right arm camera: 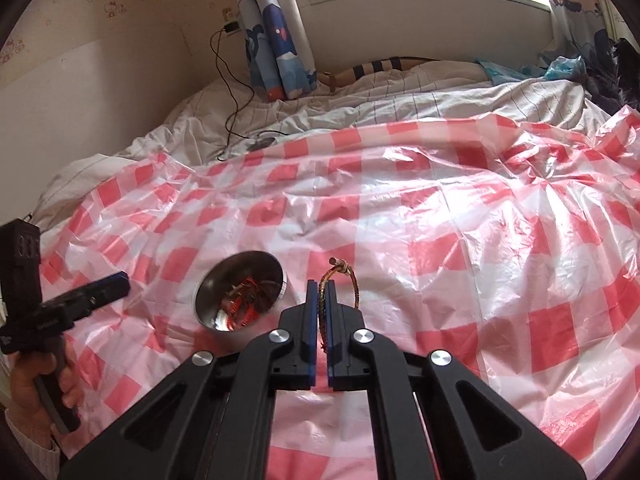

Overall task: Organize jewelry
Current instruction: 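Lower the gold cord bracelet into the tin and open the right tool, then move both open tools to the remaining bracelet pile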

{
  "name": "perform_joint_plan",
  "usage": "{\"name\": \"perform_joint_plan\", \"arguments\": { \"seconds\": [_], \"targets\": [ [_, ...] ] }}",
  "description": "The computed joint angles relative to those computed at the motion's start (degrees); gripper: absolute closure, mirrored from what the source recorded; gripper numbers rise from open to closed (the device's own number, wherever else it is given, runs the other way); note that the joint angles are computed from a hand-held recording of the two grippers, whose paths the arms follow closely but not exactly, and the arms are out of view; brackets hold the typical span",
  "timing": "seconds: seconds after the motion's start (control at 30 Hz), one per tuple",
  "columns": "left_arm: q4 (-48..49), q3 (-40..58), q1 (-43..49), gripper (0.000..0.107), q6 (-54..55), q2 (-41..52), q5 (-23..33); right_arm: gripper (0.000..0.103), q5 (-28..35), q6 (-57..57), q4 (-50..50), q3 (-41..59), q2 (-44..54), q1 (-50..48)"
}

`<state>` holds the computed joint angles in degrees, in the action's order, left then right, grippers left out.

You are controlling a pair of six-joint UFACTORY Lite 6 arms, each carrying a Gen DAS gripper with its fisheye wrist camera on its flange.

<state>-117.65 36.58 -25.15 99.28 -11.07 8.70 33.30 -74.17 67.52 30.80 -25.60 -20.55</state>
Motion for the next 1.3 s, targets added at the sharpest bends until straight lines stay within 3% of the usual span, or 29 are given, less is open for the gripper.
{"name": "perform_joint_plan", "arguments": {
  "seconds": [0.13, 0.23, 0.47, 0.53, 0.67, 0.77, 0.8, 0.87, 0.93, 1.13, 1.3],
  "targets": [
    [1.8, -0.3, 0.8, 0.040, -1.9, -0.6, 0.3, 0.099, 0.8, 6.9, -2.3, 4.5, -0.2, 6.1],
    [3.0, -0.7, 1.6, 0.039, -3.3, -1.4, 0.7, 0.099, -2.4, 10.0, -3.6, 7.0, 2.8, 12.6],
    [5.9, -0.9, 3.0, 0.039, -6.0, -2.2, 1.3, 0.099, -2.5, 2.5, 8.3, 11.5, 19.8, 19.0],
    [6.2, -0.7, 3.0, 0.038, -6.3, -2.1, 1.1, 0.099, -5.8, 2.4, 8.1, 13.3, 24.4, 21.0],
    [6.3, -0.7, 3.1, 0.038, -6.4, -2.1, 1.2, 0.099, -18.0, 7.7, 0.0, 14.8, 29.4, 25.5],
    [6.4, -0.7, 3.1, 0.038, -6.4, -2.1, 1.2, 0.098, -19.9, 6.8, -1.4, 13.6, 28.6, 25.6],
    [6.3, -0.7, 3.0, 0.037, -6.4, -2.1, 1.1, 0.094, -20.7, 6.3, -1.1, 12.6, 27.2, 25.8],
    [6.0, -0.8, 2.9, 0.037, -6.2, -2.1, 1.1, 0.051, -20.5, -1.4, 6.5, 10.5, 24.0, 25.1],
    [7.9, -0.5, 3.0, 0.037, -7.9, -1.9, 0.9, 0.037, -24.4, -8.0, 13.7, 8.0, 20.0, 26.8],
    [14.3, 0.4, 2.7, 0.036, -13.5, -1.6, 0.6, 0.037, -20.6, -9.5, 15.8, 5.3, 13.5, 23.8],
    [22.2, 1.2, 0.6, 0.036, -19.8, 0.3, 1.0, 0.034, -10.7, 1.1, -0.2, -5.0, -1.3, 15.7]
  ]
}}
